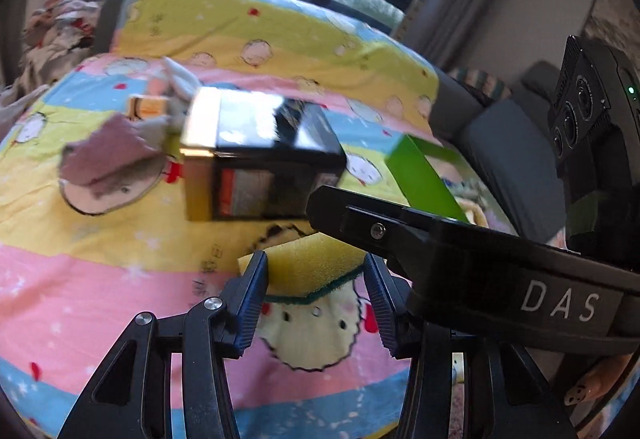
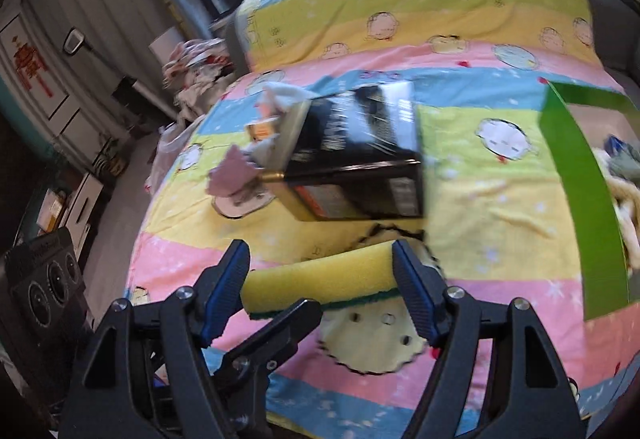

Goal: Organize soft objects
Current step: 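Move the right gripper to the yellow-green sponge on the quilt, then grasp the sponge with the right gripper and lift it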

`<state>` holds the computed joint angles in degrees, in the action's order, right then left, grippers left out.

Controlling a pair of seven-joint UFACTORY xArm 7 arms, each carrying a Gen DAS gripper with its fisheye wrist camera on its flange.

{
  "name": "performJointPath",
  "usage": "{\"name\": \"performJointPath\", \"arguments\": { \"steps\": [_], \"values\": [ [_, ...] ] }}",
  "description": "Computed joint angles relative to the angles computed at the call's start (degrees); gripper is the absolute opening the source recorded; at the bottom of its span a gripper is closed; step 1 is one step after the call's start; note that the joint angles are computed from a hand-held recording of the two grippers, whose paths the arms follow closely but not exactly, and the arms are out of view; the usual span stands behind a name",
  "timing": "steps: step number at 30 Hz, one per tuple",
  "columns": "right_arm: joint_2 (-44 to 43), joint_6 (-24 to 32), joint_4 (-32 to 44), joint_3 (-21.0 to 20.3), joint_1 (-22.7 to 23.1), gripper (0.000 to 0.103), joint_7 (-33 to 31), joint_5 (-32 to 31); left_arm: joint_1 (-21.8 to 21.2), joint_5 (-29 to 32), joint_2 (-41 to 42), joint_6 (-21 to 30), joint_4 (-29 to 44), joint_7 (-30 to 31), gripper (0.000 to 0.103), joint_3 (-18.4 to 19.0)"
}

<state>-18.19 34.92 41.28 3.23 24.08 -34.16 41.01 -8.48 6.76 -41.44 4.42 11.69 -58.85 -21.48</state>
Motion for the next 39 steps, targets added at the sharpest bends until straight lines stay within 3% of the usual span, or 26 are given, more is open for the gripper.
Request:
{"name": "performJointPath", "arguments": {
  "steps": [2,7,9,14,19,25,29,39],
  "values": [
    [0.35,-0.45,-1.6,-1.09,-0.98,0.073,-0.74,0.11,-1.67,-0.51,5.55,-2.78,0.93,0.45,0.049,0.82],
    [1.23,2.01,-4.57,-1.82,-3.08,0.072,-0.81,0.69,-6.56,-2.62,10.53,-2.31,1.21,1.06,0.049,3.33],
    [0.45,1.85,-6.36,-1.18,-3.61,0.073,-0.4,-0.52,-9.32,-3.67,10.46,-1.58,0.79,2.01,0.049,5.39],
    [0.45,6.63,-7.55,-1.86,-5.2,0.072,2.89,-2.81,-20.93,-10.22,11.49,0.17,-0.79,7.02,0.049,15.05],
    [0.94,7.5,-7.48,-2.83,-7.06,0.076,3.78,-2.59,-24.8,-14.8,7.87,1.49,-2.38,8.56,0.055,16.68],
    [2.94,7.96,-5.15,-3.17,-7.27,0.076,-1.23,1.74,-22.78,-16.55,8.09,0.1,-2.49,7.32,0.057,15.3],
    [7.31,9.71,-2.95,-1.62,-7.8,0.056,-1.48,1.84,-19.37,-15.15,13.15,-1.49,0.11,6.48,0.057,12.47],
    [2.11,0.43,-5.99,-1.5,-7.36,0.048,-5.34,5.41,-6.98,-4.33,13.62,1.63,6.58,2.44,0.05,1.46]
  ]
}}
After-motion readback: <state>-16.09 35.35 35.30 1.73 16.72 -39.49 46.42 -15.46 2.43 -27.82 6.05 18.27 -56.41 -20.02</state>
